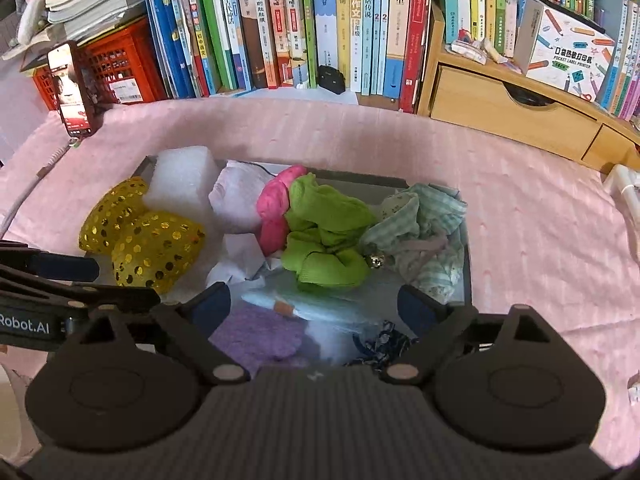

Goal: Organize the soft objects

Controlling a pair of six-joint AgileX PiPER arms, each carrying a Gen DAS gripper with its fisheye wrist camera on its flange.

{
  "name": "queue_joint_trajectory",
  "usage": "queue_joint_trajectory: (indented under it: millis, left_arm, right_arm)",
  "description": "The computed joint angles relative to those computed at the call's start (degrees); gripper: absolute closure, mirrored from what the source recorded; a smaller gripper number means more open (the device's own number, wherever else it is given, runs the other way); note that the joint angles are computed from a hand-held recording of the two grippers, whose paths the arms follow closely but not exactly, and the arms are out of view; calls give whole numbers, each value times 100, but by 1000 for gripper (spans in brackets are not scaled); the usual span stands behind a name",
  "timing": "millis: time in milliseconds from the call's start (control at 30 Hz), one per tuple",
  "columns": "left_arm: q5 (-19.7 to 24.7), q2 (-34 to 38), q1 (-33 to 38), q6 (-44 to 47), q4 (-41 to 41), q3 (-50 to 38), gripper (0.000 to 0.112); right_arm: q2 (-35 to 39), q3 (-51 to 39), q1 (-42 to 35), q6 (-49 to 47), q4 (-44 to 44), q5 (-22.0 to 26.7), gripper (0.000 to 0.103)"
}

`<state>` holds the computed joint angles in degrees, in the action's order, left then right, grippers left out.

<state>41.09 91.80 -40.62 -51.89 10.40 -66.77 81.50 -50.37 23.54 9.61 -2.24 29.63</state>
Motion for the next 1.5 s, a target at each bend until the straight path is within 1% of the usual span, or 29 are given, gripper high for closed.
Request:
queue_joint_trajectory:
  millis: [200, 333, 467, 667, 700, 800, 900, 1067, 1167, 1233, 1367, 1433, 1500]
  left_arm:
    - [-21, -172, -219, -466, 515, 119, 28]
    - [-44, -305, -431, -842, 945, 221, 25]
    - [-52, -426, -611, -1137, 1242, 308, 24]
    - [127, -666, -1140, -1976, 2164, 485, 23]
    - [145, -704, -1201, -2064, 2245, 511, 23]
    - [205, -818, -1424, -2426, 2522, 609, 22]
    - [350, -912, -1700, -2805, 2897, 698, 22]
    - [717, -997, -2233, -3431, 3563, 821, 20]
    - [875, -1062, -2489, -3684, 3801, 899, 19]
    - [967, -1109, -2648, -3855, 3933, 968, 19]
    - [1207, -1176, -2991, -4151, 4234, 1090, 19]
    - [1326, -1197, -3166, -4289, 4359, 1133, 18]
    - [1435, -1232, -3339, -4427, 4453, 1182, 18]
  right_arm:
    - [-217, 159, -10, 29, 27, -121, 8]
    - [-468, 375, -4, 167, -69, -288, 8]
    - [-765, 589, -77, 92, 18, -400, 7]
    - [-1526, 1123, -174, 62, 21, -676, 5]
    - [-1648, 1200, -227, -96, 151, -704, 4]
    - [-1986, 1397, -253, -98, 148, -775, 4]
    - [-2351, 1611, -154, 311, -252, -862, 3]
    - [-2908, 1947, 185, 1439, -1404, -932, 1]
    - [-3185, 2107, 326, 1839, -1771, -936, 0]
    - [-3361, 2222, 484, 2321, -2219, -920, 0]
    - [-3683, 2432, 933, 3590, -3403, -736, 0]
    - [-3845, 2547, 1250, 4359, -4093, -541, 0]
    - [-3975, 2630, 1481, 4836, -4484, -378, 0]
